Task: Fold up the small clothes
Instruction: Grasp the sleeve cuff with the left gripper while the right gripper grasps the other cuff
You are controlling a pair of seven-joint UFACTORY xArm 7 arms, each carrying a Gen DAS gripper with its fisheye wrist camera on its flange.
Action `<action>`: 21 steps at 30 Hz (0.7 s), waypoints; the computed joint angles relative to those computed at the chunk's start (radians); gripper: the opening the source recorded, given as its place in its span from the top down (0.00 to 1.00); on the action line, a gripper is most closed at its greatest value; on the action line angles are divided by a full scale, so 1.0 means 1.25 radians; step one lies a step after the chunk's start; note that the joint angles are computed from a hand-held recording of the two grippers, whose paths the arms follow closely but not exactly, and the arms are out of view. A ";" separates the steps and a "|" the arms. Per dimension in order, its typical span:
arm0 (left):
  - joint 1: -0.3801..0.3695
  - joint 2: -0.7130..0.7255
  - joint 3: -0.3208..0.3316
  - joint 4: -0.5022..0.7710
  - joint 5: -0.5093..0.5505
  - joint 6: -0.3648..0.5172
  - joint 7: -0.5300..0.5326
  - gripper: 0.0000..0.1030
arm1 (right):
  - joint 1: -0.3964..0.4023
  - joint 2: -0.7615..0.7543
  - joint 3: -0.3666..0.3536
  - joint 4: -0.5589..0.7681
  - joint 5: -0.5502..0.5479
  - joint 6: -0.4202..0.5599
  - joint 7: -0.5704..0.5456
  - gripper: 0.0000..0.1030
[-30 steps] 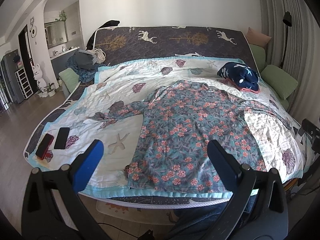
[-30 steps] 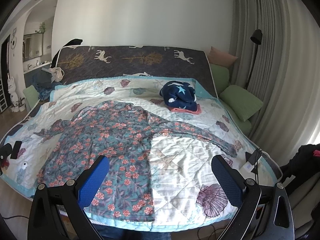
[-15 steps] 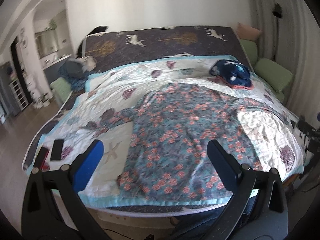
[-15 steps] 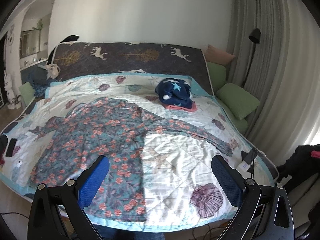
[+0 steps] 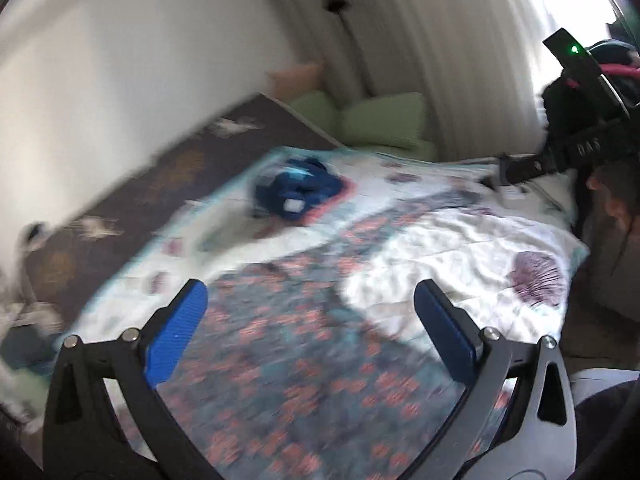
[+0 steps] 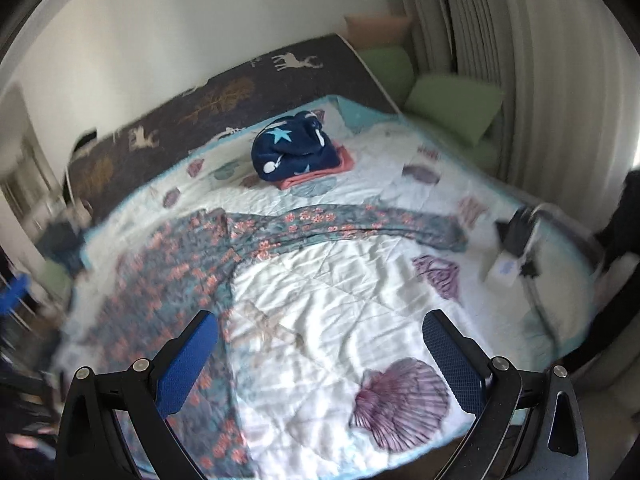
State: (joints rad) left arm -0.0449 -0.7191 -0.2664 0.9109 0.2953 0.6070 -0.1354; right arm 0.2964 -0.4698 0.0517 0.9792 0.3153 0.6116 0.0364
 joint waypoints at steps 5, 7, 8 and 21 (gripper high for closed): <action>-0.121 0.246 0.116 0.121 -0.117 -0.071 0.185 0.00 | -0.011 0.096 -0.055 0.041 0.078 -0.028 -0.003 0.00; -0.172 0.336 0.163 0.187 -0.197 -0.042 0.309 0.00 | -0.010 0.149 -0.086 0.068 0.151 -0.027 -0.029 0.00; -0.176 0.385 0.166 0.222 -0.217 -0.029 0.348 0.00 | -0.009 0.175 -0.099 0.083 0.199 -0.025 -0.057 0.00; -0.090 0.711 0.143 0.443 -0.300 0.102 0.370 0.41 | -0.158 0.602 -0.120 0.407 0.616 0.202 -0.086 0.00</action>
State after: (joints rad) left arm -0.1572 0.1697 -0.0873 1.4641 -0.0792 0.7343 0.3265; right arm 0.0990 0.2831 -0.0977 1.4885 1.0854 0.8646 -0.0704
